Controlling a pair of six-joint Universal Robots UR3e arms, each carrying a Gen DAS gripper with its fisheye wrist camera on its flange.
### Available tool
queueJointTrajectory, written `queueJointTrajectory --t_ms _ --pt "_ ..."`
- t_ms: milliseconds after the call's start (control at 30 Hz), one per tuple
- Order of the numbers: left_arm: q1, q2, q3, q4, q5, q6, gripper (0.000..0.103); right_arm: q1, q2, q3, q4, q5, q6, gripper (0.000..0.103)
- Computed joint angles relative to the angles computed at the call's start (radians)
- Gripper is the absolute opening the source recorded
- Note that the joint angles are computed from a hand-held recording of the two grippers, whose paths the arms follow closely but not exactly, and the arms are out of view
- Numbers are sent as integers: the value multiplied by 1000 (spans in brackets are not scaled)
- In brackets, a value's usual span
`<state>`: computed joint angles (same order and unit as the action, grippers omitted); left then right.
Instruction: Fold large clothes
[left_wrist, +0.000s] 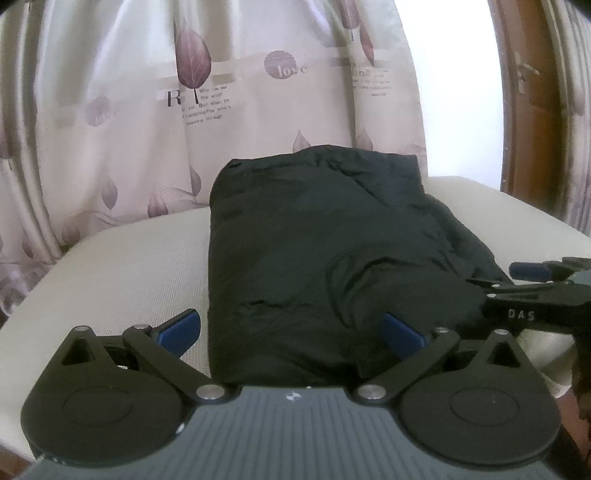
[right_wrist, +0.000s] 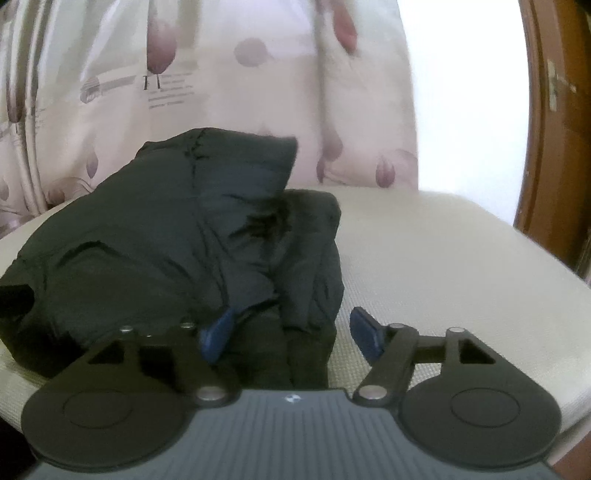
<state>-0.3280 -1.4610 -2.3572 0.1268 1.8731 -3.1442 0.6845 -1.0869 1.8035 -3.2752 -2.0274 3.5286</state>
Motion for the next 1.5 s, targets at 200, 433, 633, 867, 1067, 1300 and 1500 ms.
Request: queueJointTrajectory --t_ms 200,433,633,867,1067,1300,1500 --pt "6 4 6 -32 10 -23 103 -19 -31 10 34 41 -48 73" --pt "68 41 -32 -33 -19 -30 103 -42 -35 -28 103 131 -115 49" --pt "236 128 -85 -68 -202 1 103 -88 -43 0 82 225 -91 46" --pt "562 211 -121 -207 -642 130 103 -97 -58 9 92 243 -85 48" --pt "717 99 -35 -358 -913 253 103 -140 -81 21 132 286 -16 69" --pt "688 -74 95 -382 -963 300 102 -290 -110 103 89 575 14 77" --pt "696 -9 3 -261 -936 292 81 -288 -88 81 77 631 8 65"
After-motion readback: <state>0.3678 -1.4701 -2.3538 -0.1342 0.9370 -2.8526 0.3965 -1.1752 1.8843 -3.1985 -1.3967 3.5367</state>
